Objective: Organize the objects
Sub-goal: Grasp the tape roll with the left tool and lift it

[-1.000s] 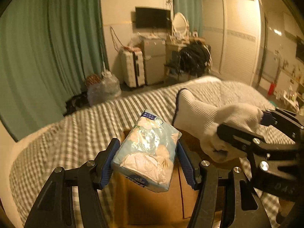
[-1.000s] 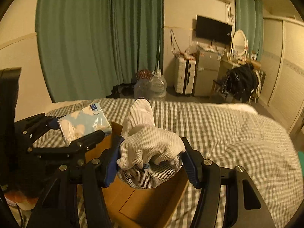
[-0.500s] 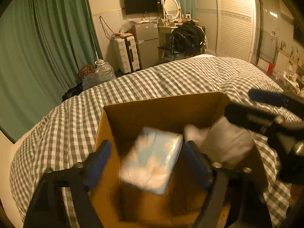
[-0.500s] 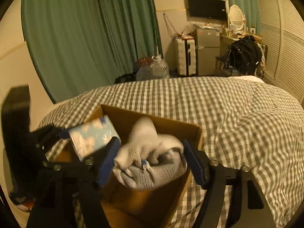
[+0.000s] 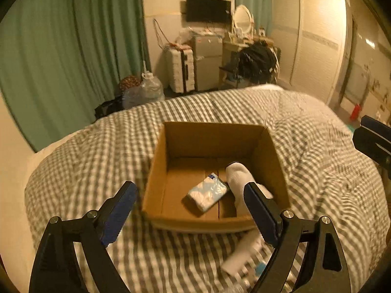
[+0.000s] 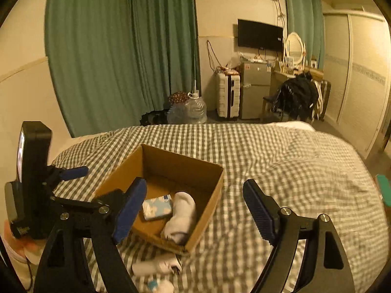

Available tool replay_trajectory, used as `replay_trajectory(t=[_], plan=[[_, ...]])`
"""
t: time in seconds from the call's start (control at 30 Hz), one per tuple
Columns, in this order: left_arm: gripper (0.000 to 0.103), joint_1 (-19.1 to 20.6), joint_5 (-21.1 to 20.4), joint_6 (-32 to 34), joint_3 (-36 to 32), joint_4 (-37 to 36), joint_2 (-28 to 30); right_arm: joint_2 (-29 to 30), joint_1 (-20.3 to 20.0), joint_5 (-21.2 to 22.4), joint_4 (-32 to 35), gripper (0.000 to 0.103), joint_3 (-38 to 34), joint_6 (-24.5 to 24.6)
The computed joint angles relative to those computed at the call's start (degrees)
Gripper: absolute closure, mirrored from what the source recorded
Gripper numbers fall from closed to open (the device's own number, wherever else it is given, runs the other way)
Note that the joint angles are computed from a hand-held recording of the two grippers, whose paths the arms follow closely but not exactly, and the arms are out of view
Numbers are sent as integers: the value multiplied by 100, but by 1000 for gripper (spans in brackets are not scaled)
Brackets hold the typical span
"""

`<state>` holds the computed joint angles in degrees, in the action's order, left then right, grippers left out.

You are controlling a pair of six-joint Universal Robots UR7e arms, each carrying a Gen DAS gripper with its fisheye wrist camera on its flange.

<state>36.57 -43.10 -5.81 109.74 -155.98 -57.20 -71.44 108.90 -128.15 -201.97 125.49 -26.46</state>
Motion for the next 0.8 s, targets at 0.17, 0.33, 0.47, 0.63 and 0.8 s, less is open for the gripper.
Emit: replay_trajectory(t=[0.17,0.33,0.47,0.63,0.8], plan=[[11,-516,269,-537,755,124,-735,-521,515,-275,305,22,356,-109],[11,-847,347,-1277,1450,650,-1225,-667,897,-726,305,22,862,-256],[11,-895,111,-1714,1906,996,-1357,-548,999,-1015,196,22,1331,-254],[11,-800,-382,-1953,2248,1171,-1342,-295,778,-1003,125,22,1763,-11],[14,-890,-565,-1932,2387,1244,-1208,-105,354,-672,178,22,1970,434]])
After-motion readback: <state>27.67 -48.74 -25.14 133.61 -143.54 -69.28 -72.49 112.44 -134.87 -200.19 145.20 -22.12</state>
